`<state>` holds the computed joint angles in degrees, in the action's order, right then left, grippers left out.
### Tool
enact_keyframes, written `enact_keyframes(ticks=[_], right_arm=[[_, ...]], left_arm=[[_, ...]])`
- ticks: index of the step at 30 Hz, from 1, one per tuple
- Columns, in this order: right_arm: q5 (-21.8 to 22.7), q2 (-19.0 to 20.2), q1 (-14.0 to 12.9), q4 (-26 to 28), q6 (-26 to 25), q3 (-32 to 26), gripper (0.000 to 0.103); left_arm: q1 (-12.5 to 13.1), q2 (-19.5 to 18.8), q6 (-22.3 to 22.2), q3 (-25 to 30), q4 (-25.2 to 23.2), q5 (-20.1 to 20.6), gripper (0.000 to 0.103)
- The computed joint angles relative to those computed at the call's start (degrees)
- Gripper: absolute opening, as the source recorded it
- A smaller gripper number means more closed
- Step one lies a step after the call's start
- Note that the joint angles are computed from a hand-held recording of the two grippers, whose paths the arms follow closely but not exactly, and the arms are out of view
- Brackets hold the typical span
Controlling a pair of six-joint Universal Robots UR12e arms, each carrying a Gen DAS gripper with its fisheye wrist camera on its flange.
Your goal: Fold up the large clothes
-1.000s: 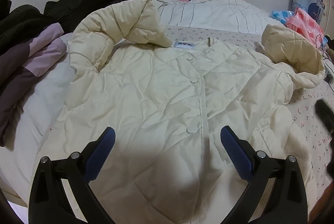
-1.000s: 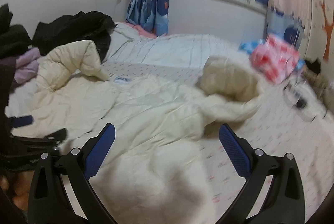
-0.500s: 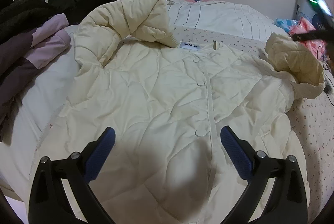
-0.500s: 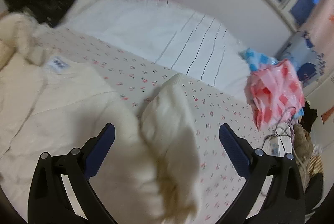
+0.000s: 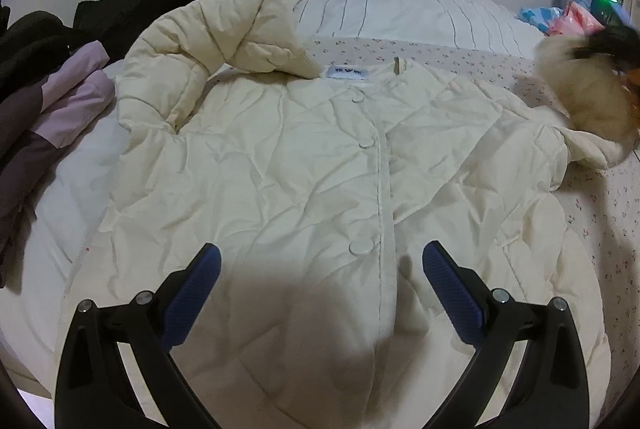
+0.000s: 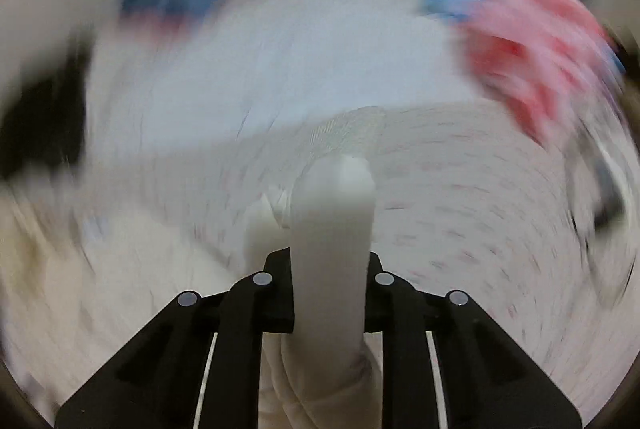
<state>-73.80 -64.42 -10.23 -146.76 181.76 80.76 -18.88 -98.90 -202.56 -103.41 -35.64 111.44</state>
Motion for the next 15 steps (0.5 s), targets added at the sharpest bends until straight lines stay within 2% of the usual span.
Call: enact_keyframes(ticks=[2, 3, 4, 5, 6, 7, 9, 11, 12, 14, 15], right_arm=[[3.72, -4.25, -4.96, -10.93, 11.17, 8.72, 0.016], [3.92, -5.71, -6.83, -14.16, 14.86, 12.05, 0.019], [4.43, -7.25, -9.2, -16.93, 18.49, 15.96, 0.025], [5.73, -7.97, -10.9, -18.05, 20.29, 18.23, 0.033], [9.25, -8.45, -13.45, -18.96, 22.2, 21.1, 0.055], [12.8, -8.54, -15.28, -18.12, 23.04, 22.51, 0.063], [24.27, -7.3, -19.01, -17.13, 26.58, 25.13, 0.063], [30.81, -5.83, -20.72, -20.22, 30.17, 26.57, 0.066], [33.94, -4.61, -21.63, -24.76, 34.38, 27.22, 0.072], [37.04, -2.31, -22.47, -33.28, 42.31, 27.28, 0.076], [36.68, -1.78, -22.44, -35.25, 44.37, 27.09, 0.077]], left_arm=[[0.07, 0.23, -0.59, -0.15, 0.17, -0.08, 0.097], [0.16, 0.34, -0.97, -0.22, 0.23, -0.31, 0.097], [0.17, 0.38, -1.21, -0.25, 0.24, -0.45, 0.097], [0.22, 0.45, -1.32, -0.28, 0.26, -0.84, 0.097], [0.19, 0.42, -1.28, -0.21, 0.2, -1.07, 0.097], [0.1, 0.36, -1.22, -0.14, 0.17, -1.14, 0.097], [-0.26, 0.2, -0.7, 0.02, 0.08, -0.63, 0.097], [-0.52, 0.07, -0.2, 0.15, 0.09, 0.02, 0.097], [-0.62, -0.03, 0.02, 0.2, 0.13, 0.25, 0.097], [-0.74, -0.24, 0.24, 0.41, -0.14, 0.78, 0.097], [-0.78, -0.36, 0.21, 0.5, -0.3, 0.98, 0.097]])
